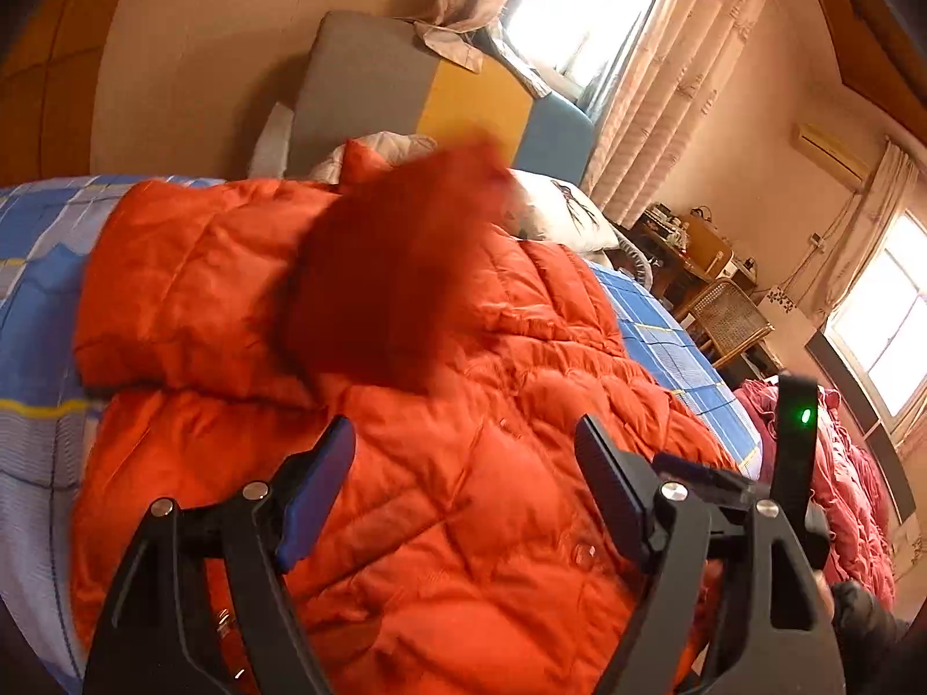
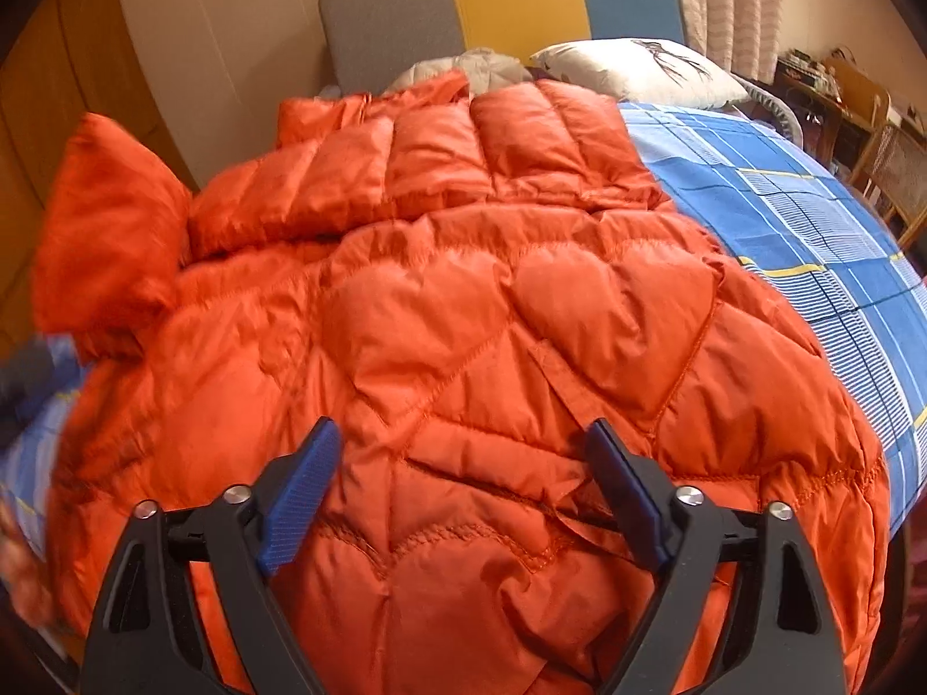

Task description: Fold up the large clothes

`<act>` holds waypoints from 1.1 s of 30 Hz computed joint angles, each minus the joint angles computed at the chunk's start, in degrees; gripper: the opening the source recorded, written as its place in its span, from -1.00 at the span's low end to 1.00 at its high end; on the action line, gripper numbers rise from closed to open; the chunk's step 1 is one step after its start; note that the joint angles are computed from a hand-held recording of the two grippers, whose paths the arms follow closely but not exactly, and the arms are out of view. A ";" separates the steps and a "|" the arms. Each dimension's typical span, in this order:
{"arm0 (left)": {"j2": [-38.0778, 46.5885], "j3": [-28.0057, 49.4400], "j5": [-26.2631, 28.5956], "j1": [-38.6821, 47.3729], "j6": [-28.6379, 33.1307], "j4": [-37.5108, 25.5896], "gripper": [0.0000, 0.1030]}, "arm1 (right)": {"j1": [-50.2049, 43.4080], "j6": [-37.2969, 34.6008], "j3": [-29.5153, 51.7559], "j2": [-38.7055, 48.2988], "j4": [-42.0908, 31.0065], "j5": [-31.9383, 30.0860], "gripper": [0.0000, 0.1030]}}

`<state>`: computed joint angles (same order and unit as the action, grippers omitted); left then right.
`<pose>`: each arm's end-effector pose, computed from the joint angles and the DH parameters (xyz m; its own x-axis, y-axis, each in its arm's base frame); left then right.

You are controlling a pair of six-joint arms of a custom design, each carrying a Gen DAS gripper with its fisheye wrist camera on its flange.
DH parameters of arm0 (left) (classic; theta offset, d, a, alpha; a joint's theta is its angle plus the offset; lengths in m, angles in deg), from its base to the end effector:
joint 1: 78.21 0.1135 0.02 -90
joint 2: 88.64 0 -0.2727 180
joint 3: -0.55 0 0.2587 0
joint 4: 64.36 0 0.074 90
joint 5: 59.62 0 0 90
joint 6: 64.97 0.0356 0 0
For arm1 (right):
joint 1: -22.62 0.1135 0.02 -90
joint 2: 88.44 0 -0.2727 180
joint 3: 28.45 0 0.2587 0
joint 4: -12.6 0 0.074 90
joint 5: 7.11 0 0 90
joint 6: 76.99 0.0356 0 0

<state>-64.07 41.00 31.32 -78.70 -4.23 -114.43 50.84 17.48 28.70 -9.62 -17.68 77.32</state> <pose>0.1115 -0.0015 0.2361 -0.5010 -0.4844 -0.7171 -0.2554 0.8745 -0.4123 0.2407 0.1331 0.1993 -0.7325 -0.3051 -0.6085 -0.4677 0.8751 0.1242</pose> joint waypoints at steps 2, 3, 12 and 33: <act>-4.44 -0.76 2.47 4.38 1.34 -3.96 0.50 | -0.21 0.60 1.35 0.12 -0.76 -2.33 0.42; -5.85 -1.01 3.52 7.14 2.01 -5.68 0.50 | 0.03 0.76 2.09 0.04 -0.95 -3.97 0.40; -3.99 -4.69 14.77 27.73 10.48 -6.22 0.48 | 6.55 9.80 14.46 13.49 -0.13 -13.99 0.33; 12.09 -1.64 11.40 28.15 11.08 7.38 0.48 | 3.89 1.67 29.82 21.15 1.00 1.91 -0.89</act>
<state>-51.98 39.36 42.72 -50.56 6.85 -107.05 54.73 19.15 58.52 11.52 -16.68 79.23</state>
